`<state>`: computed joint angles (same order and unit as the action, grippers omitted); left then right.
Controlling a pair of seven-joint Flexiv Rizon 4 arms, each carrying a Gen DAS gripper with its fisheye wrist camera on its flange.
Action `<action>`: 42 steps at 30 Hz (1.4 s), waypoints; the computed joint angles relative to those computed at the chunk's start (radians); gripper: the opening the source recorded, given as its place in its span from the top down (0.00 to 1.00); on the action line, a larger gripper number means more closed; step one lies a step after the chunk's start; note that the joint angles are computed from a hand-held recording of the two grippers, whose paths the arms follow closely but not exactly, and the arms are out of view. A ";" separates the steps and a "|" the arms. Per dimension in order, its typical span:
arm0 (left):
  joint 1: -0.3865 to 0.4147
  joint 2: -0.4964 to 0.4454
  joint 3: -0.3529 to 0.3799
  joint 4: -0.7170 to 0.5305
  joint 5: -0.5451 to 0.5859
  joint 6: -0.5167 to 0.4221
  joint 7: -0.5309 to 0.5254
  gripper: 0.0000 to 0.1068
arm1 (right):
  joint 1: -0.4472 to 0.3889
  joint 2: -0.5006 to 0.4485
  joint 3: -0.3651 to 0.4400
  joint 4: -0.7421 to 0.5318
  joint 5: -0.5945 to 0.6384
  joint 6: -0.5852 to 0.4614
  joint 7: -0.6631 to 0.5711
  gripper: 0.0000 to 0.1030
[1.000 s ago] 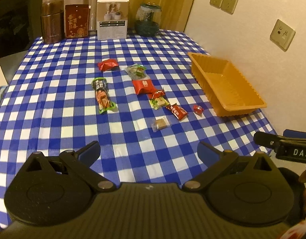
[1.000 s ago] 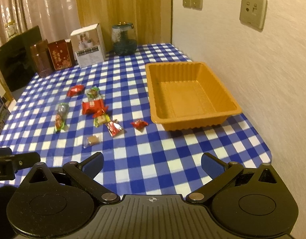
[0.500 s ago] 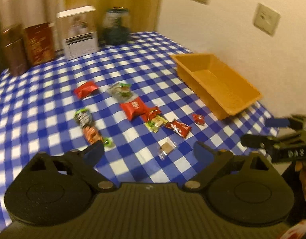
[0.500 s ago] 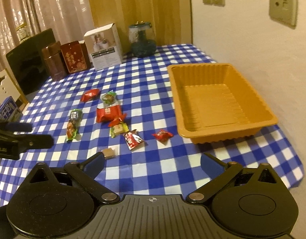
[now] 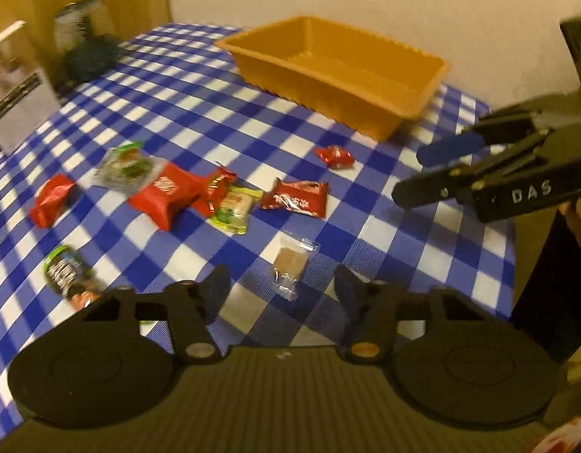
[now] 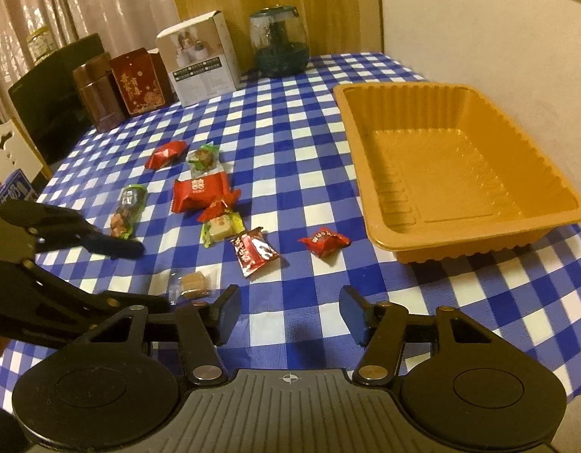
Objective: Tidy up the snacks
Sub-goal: 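Grasp the clear cookie packet with the left tool while the right tool grasps a brown candy bar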
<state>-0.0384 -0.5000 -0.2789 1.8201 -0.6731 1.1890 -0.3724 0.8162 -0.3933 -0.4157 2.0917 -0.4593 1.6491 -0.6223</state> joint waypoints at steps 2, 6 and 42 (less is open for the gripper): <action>-0.006 -0.023 0.001 -0.021 0.017 -0.003 0.011 0.61 | -0.024 -0.008 0.026 -0.009 0.008 -0.004 -0.004 0.43; -0.014 -0.059 0.003 -0.058 0.057 -0.013 0.021 0.68 | -0.059 -0.017 0.065 -0.020 0.008 -0.016 -0.014 0.43; 0.046 0.010 -0.029 0.044 -0.040 0.144 -0.344 0.82 | -0.190 -0.245 0.230 -0.323 -0.010 -0.110 -0.258 0.72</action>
<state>0.0076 -0.4896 -0.3079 1.8638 -0.7131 1.3333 -0.7161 0.6257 -0.6379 -0.1861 1.7687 -0.4689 1.5396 -0.8807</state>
